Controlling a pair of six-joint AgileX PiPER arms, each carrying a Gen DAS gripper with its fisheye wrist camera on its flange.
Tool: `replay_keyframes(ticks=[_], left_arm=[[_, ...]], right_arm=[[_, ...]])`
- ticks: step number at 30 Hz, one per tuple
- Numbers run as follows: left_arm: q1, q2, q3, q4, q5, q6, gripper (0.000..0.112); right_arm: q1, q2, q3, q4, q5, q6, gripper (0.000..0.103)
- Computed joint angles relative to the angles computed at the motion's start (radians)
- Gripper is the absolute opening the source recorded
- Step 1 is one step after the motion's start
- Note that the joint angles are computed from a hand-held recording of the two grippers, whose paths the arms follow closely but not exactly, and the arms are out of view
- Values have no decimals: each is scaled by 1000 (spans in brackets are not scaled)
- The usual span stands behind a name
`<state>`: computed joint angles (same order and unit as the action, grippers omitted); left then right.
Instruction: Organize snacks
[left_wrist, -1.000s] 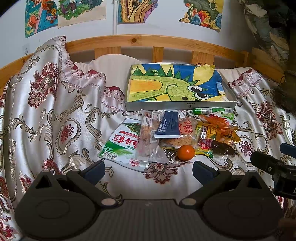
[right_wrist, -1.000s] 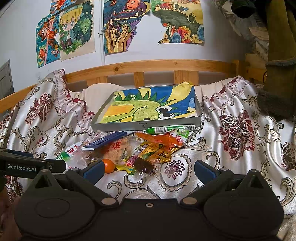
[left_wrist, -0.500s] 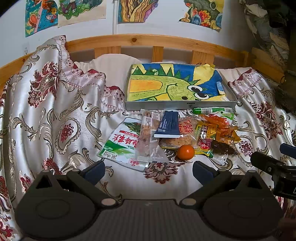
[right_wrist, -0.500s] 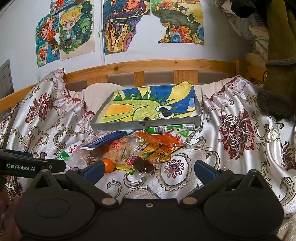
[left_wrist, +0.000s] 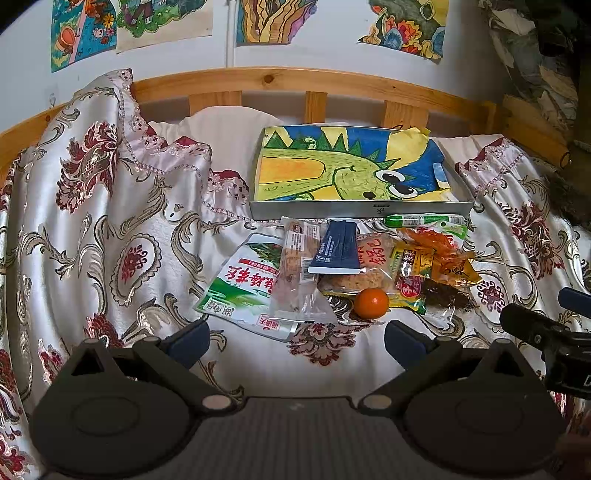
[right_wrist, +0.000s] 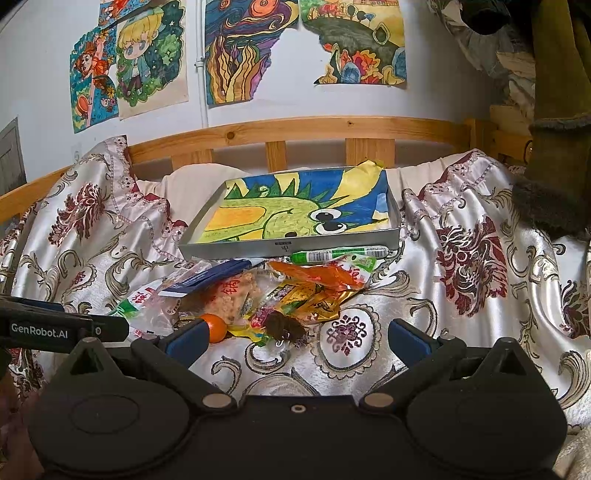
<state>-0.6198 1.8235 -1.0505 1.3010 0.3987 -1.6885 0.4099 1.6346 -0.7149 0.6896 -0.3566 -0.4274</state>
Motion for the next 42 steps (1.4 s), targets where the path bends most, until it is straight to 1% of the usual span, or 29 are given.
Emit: replay_keyframes(ticks=[7,17,21,25,27,28,31,32,35,38,42], left_arm=[[1,0,0,0,-1,0,103],[2,3,0,2,-4,-2,103],[6,8,3,4,-16,-9,103],[11,16,-13,-64,-13,50,103],[15,15,-17,-87,-14,65,103],[16,14,-18,-91,-11,66,103],[10,16,-26,-102,16,70,103],[9,20,-35,-123,27,90,103],[8,33,-70,-208,60,182,103],[8,45,-97,-247,77,242,103],[-4,51,-113,-218,103,243,103]], right_arm=[[-6,1,3,-18,0,16,103],[-3,1,1,-5,1,4,102],[-3,2,1,-4,4,4,103],[0,11,-14,51,25,-46,102],[-4,10,-17,60,34,-54,103],[-2,7,-23,88,40,-81,103],[-4,2,-37,149,60,-142,103],[-4,0,-44,187,69,-179,103],[-14,-7,-55,214,92,-206,103],[-31,-15,-69,236,125,-219,103],[-55,-24,-88,253,168,-238,103]])
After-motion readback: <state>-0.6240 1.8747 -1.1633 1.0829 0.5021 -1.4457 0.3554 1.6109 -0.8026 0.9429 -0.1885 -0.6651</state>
